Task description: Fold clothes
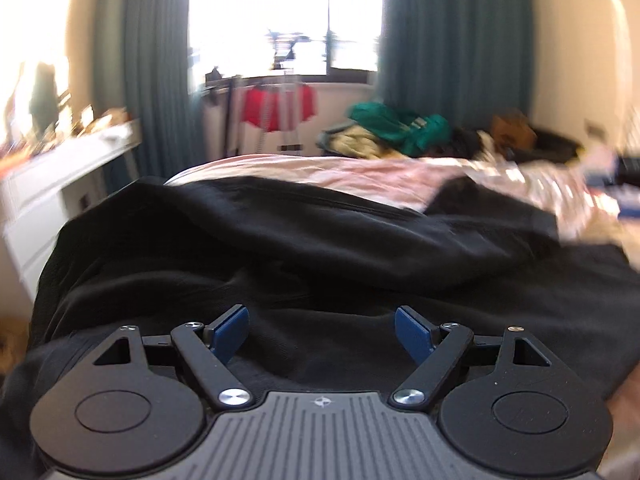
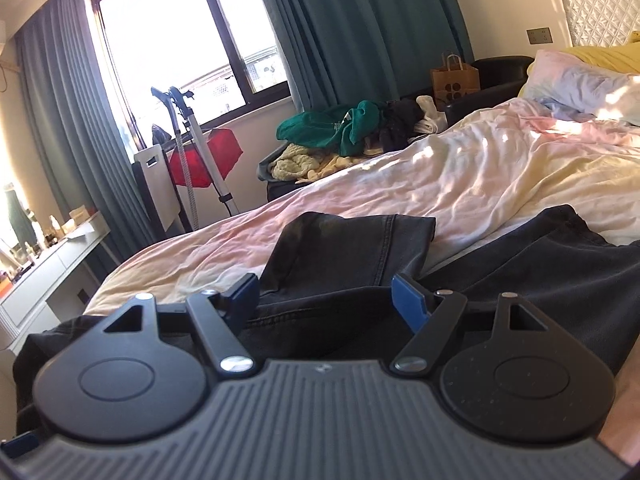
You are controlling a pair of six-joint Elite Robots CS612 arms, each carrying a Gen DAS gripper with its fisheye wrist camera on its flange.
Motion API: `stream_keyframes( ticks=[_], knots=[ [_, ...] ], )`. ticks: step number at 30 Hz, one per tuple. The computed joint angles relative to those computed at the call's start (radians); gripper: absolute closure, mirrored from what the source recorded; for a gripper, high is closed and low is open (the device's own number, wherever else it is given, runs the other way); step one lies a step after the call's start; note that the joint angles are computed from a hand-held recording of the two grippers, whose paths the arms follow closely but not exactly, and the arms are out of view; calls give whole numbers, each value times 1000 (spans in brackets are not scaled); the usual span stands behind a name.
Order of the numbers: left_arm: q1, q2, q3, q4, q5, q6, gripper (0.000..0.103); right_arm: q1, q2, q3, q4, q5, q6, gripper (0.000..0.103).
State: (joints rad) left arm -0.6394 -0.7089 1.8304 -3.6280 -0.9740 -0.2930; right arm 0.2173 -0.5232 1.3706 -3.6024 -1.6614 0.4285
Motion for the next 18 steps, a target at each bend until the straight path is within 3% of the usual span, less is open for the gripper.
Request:
stream_keyframes(
  ticks=[3, 7, 12, 18],
  knots=[
    [-2, 24, -51, 6, -19, 123, 16, -4, -1, 3, 0, -18, 26, 27],
    [14, 59, -148, 36, -123, 202, 14, -9, -4, 3, 18, -86, 71, 27],
    [27, 131, -364, 226, -196, 220, 14, -34, -8, 13, 36, -130, 190, 27],
    [24, 275, -689, 375, -283, 283, 6, -55, 5, 6, 80, -155, 330, 27]
  ],
)
